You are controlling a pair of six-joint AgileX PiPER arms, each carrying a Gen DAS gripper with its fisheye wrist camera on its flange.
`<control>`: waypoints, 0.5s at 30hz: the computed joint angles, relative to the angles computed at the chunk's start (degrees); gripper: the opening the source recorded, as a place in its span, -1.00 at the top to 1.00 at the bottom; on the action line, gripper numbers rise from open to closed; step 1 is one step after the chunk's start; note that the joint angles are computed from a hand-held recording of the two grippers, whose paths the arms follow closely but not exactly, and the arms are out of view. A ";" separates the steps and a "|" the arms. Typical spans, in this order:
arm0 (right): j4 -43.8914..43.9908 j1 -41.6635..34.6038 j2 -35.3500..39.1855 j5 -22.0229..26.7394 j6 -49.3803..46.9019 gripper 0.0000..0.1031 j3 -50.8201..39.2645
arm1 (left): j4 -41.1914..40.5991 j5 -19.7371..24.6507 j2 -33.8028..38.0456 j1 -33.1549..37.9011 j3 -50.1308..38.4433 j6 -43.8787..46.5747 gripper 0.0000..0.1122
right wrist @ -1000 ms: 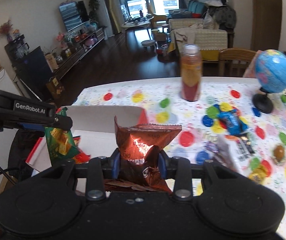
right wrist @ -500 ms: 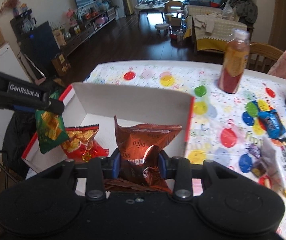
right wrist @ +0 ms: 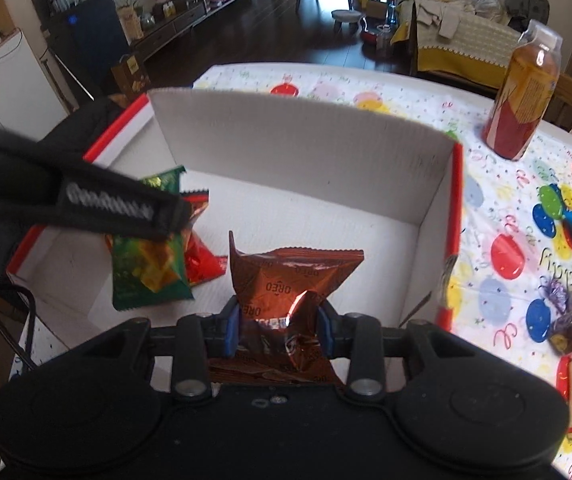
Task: Organize snacks
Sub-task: 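Carry both packs over the red box and open both tools, then withdraw both tools from the box toward the remaining snacks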
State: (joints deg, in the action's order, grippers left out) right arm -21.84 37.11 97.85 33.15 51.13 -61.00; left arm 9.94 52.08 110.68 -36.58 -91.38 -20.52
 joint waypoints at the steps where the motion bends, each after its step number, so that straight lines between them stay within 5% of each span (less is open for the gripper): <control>1: 0.71 -0.04 0.17 0.00 -0.72 0.30 0.07 | -0.23 -0.19 0.20 -0.08 0.47 0.23 0.10; 8: 2.05 0.24 0.68 0.60 -1.79 0.19 0.64 | 1.99 -1.88 0.24 -1.13 2.86 -0.60 0.08; 15: 1.14 1.66 -2.44 -0.53 -1.24 -0.48 2.55 | 1.15 -1.57 -0.90 -1.07 3.57 -0.59 0.08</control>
